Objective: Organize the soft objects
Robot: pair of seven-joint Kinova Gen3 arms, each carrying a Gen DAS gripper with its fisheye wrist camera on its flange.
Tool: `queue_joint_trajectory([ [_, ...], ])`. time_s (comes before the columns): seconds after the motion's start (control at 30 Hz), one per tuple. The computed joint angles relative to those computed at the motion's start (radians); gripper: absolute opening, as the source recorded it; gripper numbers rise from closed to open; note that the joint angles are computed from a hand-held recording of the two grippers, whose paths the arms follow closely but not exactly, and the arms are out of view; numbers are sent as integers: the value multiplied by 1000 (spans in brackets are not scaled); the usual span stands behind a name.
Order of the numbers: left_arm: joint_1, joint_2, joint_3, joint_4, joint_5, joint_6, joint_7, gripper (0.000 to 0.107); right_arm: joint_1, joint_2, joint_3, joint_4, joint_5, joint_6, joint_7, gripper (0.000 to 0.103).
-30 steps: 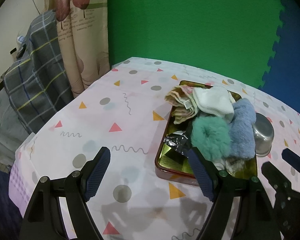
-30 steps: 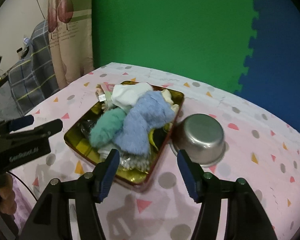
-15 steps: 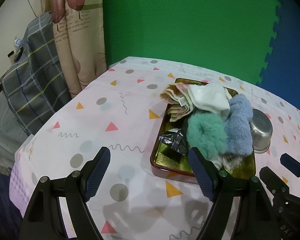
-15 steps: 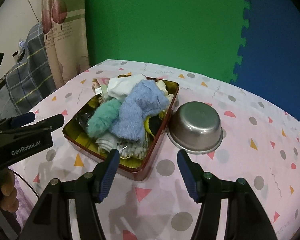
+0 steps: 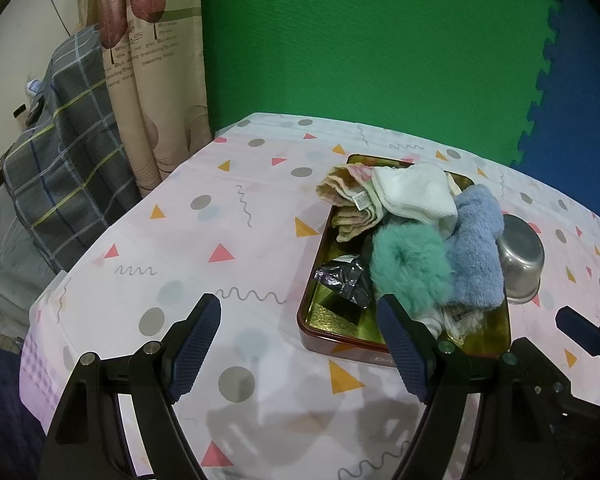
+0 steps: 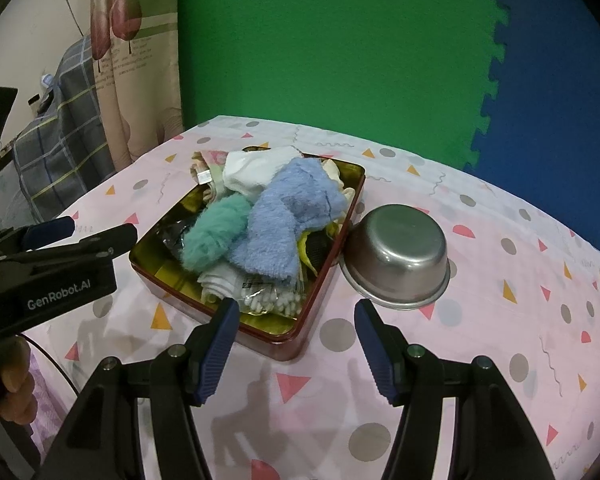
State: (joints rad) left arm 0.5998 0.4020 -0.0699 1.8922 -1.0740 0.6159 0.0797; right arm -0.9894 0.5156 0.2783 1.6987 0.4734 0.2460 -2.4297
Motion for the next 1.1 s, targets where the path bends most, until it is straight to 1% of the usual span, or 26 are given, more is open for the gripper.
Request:
queue_joint_trajectory([
  [1.1, 4, 1, 0, -4, 4, -1, -11, 78, 21, 4, -41, -10, 7, 23, -5, 61],
])
